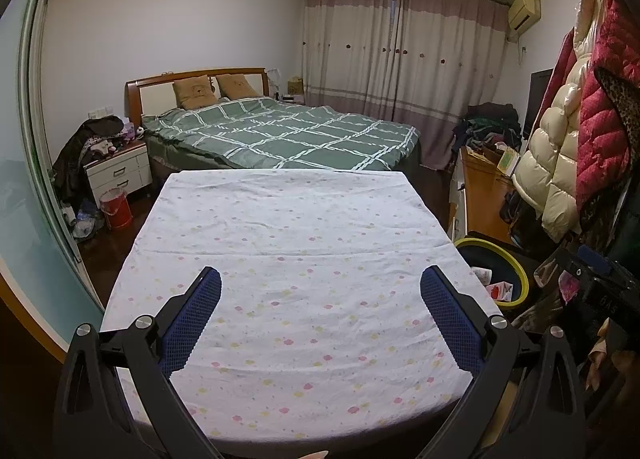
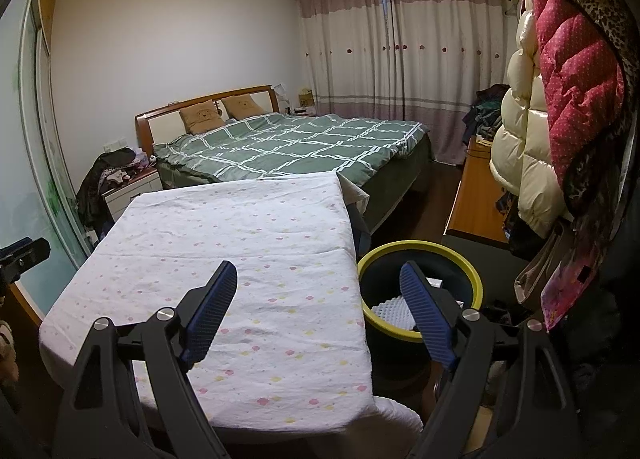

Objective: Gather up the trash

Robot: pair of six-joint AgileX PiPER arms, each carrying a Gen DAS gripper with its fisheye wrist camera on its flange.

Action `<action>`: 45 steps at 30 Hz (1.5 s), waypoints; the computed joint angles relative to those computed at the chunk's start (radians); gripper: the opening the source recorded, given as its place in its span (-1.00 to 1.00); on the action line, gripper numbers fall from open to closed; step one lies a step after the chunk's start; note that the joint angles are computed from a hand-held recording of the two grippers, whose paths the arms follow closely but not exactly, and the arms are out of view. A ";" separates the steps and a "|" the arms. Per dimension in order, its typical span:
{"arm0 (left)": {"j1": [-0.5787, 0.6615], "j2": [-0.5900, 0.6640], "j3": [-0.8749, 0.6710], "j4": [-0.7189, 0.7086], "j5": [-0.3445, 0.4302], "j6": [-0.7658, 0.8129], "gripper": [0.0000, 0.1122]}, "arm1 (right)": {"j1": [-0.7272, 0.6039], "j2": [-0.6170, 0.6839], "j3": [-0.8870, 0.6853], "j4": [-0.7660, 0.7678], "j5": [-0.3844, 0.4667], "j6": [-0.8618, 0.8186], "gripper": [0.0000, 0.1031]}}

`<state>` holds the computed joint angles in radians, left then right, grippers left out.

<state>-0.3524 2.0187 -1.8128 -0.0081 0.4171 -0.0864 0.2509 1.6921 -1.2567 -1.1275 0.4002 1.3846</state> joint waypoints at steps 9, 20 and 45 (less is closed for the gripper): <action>-0.001 0.021 -0.021 -0.021 0.014 0.018 0.75 | -0.003 0.003 0.002 -0.006 -0.002 0.015 0.54; 0.000 0.024 -0.022 -0.027 0.018 0.026 0.75 | -0.006 -0.001 0.006 -0.005 -0.008 0.015 0.54; -0.003 0.034 -0.022 -0.017 0.015 0.018 0.75 | -0.012 0.007 0.006 0.002 -0.021 0.011 0.55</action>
